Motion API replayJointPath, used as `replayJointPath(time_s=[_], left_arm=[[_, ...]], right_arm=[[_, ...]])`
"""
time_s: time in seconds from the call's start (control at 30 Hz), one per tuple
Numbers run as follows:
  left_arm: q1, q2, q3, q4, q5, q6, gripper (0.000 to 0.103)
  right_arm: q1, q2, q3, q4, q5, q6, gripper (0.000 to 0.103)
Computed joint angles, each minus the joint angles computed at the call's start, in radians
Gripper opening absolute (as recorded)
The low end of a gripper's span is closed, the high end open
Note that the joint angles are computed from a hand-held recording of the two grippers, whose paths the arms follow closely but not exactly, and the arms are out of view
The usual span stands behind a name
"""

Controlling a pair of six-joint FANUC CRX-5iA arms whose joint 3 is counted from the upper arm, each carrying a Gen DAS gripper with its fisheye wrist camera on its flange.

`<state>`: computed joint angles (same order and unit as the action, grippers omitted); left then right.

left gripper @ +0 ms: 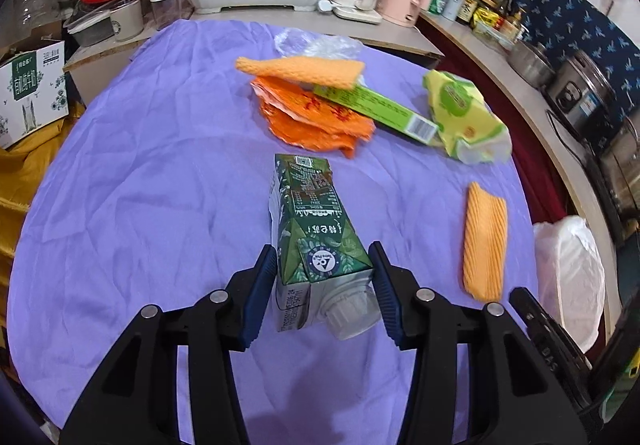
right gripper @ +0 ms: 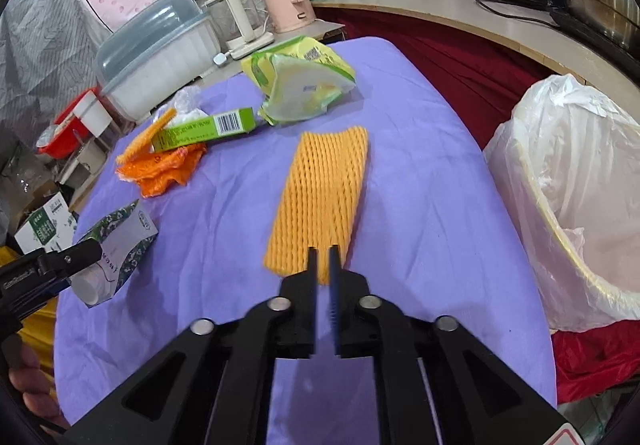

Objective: Collect trash
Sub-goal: 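Grasp the green milk carton with the left tool while the right tool lifts the orange foam sleeve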

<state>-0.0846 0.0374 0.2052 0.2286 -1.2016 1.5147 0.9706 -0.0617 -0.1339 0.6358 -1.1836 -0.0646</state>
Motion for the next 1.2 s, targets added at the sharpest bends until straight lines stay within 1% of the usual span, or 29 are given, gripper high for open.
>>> replayJointPath(time_s=[0.03,0.07,0.13,0.23,0.3,0.33,0.37,0.43,0.57,0.77,0.97,1.2], left_arm=[[-0.006,-0.005,-0.007,0.001,-0.001,-0.004,0.045],[-0.010,-0.007,-0.010,0.000,-0.001,-0.006,0.045],[-0.019,-0.010,-0.017,-0.002,-0.001,-0.011,0.045],[-0.030,-0.011,-0.021,-0.011,-0.003,-0.015,0.045],[-0.036,-0.009,-0.021,-0.016,-0.006,-0.017,0.045],[-0.039,-0.008,-0.019,-0.019,-0.007,-0.017,0.045],[-0.043,-0.007,-0.019,-0.019,-0.009,-0.019,0.045],[-0.049,-0.006,-0.017,-0.023,-0.009,-0.019,0.045],[-0.059,-0.010,-0.014,-0.016,-0.009,-0.025,0.045],[-0.090,-0.032,-0.003,0.001,0.001,-0.040,0.044],[-0.147,-0.053,0.020,0.018,0.013,-0.057,0.044],[-0.249,-0.058,0.061,0.014,0.034,-0.059,0.044]], right_arm=[[-0.002,0.002,-0.002,0.000,0.004,-0.002,0.026],[-0.004,0.004,-0.004,0.003,0.007,-0.007,0.033],[-0.020,0.012,-0.005,-0.010,0.031,0.000,0.036],[-0.047,0.029,0.002,-0.044,0.059,0.023,0.036],[-0.059,0.039,0.008,-0.071,0.075,0.048,0.030],[-0.064,0.039,0.004,-0.083,0.090,0.052,0.020],[-0.064,0.035,-0.005,-0.078,0.104,0.041,0.018],[-0.057,0.035,-0.005,-0.061,0.092,0.031,0.011],[-0.037,0.013,-0.015,-0.013,0.065,0.009,0.010],[0.011,-0.061,-0.045,0.097,0.005,-0.070,0.010],[0.085,-0.157,-0.083,0.220,-0.112,-0.154,0.010],[0.165,-0.257,-0.143,0.279,-0.258,-0.224,0.010]])
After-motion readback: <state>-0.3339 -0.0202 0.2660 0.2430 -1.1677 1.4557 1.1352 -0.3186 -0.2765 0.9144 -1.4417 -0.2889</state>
